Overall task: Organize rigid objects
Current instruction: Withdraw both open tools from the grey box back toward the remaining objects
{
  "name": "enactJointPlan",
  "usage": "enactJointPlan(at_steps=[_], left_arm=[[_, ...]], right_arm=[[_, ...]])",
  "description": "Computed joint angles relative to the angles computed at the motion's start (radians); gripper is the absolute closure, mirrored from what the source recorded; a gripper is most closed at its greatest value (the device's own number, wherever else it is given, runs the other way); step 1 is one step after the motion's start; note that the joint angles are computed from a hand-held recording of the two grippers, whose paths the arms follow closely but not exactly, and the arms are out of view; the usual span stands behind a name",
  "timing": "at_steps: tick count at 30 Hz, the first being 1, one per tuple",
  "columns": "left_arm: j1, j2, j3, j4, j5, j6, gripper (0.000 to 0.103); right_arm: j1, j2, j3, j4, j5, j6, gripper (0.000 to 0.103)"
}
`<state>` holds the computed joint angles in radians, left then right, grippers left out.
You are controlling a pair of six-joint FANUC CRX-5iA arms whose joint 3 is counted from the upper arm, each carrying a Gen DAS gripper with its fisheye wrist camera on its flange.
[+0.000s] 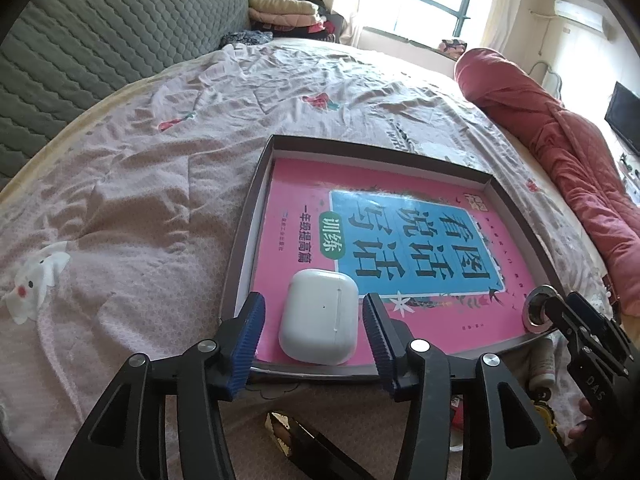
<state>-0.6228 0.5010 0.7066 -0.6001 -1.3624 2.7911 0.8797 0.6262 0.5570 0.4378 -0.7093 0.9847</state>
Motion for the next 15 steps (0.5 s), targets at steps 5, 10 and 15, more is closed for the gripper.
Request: enactJointPlan(at_steps=[5,10,15], left_arm=[[-0.006,-0.013,-0.011,-0.006,0.010,0.004,0.047],[-0.014,-0.029,-0.025,-0.020,0.019,0.017,0.044],[-0.023,-0.046,-0.038,-0.033,0.024,0.021,0.042]], right_arm=[[-0.002,-0.015,-0.025,0.016,0.029,-0.023,0.052],[-0.004,-0.038,-0.066,0.035,0.071,-0.044,0.052],[-0.005,-0.064,-0.108,0.058,0.106,-0.060,0.051]])
